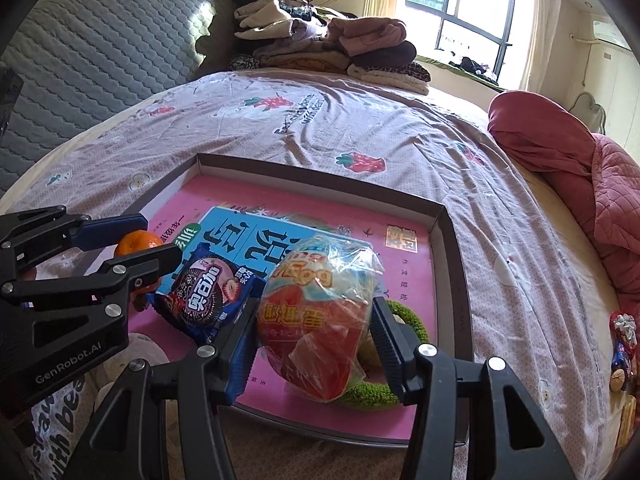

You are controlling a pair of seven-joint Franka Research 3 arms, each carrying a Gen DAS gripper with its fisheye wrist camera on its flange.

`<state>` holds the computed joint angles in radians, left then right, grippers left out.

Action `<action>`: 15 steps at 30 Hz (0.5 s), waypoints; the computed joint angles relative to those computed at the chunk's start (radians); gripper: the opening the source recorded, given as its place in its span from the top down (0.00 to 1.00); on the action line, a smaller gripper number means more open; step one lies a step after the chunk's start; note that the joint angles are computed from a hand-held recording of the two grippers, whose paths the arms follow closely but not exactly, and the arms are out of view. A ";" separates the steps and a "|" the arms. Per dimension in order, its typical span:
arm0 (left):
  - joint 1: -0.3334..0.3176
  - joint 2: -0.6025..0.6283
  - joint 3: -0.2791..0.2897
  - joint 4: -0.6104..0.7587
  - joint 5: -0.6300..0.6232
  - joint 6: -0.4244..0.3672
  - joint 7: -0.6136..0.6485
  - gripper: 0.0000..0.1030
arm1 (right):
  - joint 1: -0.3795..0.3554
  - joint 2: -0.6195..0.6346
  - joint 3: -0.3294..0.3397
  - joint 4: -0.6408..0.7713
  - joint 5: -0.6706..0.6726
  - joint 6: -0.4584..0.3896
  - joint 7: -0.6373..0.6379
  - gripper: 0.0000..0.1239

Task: Organize objects
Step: 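Lower the orange into the tray with left gripper while right gripper lowers the candy bag there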

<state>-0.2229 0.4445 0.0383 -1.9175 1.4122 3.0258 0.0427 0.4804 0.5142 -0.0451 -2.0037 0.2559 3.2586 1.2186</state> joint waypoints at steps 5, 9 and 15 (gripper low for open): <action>-0.006 0.009 -0.002 0.011 0.018 -0.011 0.005 0.63 | 0.007 0.013 -0.004 0.020 -0.013 -0.025 -0.007 0.57; -0.009 0.010 -0.007 0.012 0.032 -0.026 0.020 0.63 | 0.032 0.025 -0.034 0.037 -0.029 -0.059 -0.001 0.57; -0.016 0.024 -0.005 0.012 -0.052 -0.013 0.121 0.60 | 0.090 0.047 -0.103 0.057 -0.081 -0.101 0.040 0.57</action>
<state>-0.2385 0.4689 0.0331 -1.9051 1.3604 3.0130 0.1637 0.5704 0.5611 -0.1478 -1.9470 0.1747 3.1580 1.2589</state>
